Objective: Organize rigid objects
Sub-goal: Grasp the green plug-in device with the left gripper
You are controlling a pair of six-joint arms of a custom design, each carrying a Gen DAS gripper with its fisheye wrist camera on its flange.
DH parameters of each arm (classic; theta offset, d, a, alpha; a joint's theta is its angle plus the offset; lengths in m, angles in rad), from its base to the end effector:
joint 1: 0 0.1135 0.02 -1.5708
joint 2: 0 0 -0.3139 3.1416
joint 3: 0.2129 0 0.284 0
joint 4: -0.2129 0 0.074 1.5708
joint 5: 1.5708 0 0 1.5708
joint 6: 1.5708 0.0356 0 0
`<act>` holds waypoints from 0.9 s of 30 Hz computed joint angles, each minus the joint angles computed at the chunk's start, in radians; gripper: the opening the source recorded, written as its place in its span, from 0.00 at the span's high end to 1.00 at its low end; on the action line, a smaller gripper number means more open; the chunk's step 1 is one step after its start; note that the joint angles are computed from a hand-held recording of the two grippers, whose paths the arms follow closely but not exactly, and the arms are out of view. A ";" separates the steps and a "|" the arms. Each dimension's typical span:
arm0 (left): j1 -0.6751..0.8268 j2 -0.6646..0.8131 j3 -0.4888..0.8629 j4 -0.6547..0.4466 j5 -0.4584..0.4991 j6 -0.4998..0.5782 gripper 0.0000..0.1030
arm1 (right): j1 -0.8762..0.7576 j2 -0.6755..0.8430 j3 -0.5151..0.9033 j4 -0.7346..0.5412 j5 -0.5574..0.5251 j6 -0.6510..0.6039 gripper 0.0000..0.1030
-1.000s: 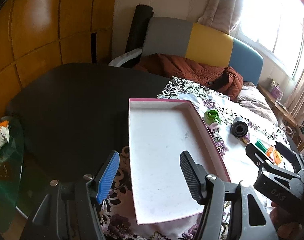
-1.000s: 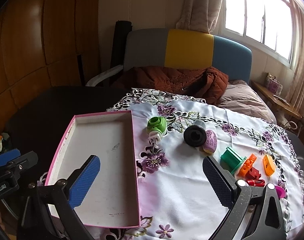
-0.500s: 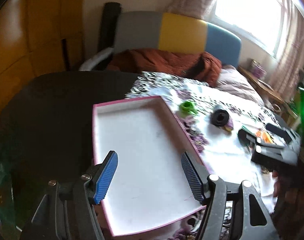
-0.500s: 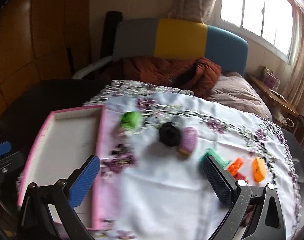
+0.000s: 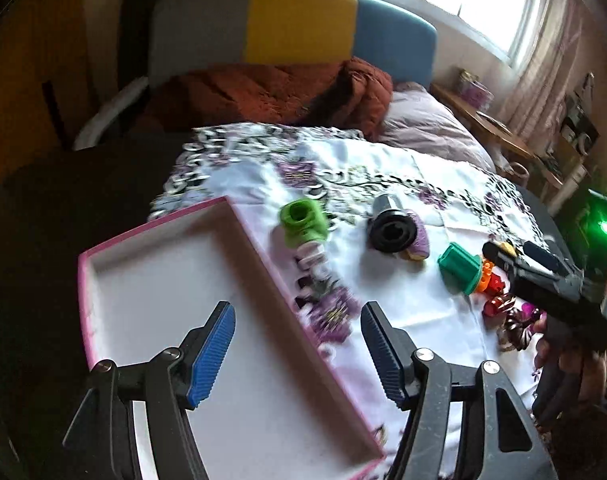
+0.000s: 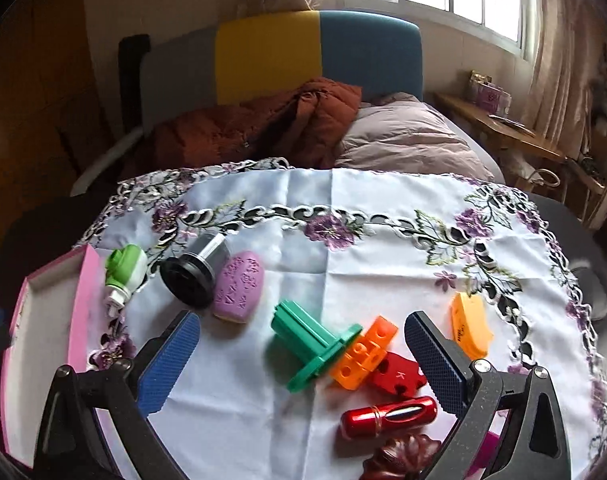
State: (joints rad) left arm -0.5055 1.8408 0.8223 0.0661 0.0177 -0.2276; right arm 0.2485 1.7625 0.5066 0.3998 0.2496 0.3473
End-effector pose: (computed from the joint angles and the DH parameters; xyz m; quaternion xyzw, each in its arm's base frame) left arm 0.3182 -0.1768 0.1219 0.1346 0.9430 -0.1169 0.2810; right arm 0.2871 0.0638 0.0944 0.0894 0.9263 -0.0096 0.3660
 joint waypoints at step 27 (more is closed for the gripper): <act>0.009 0.560 0.694 -0.310 -0.016 0.102 0.48 | -0.029 0.003 0.005 0.016 -0.052 0.023 0.00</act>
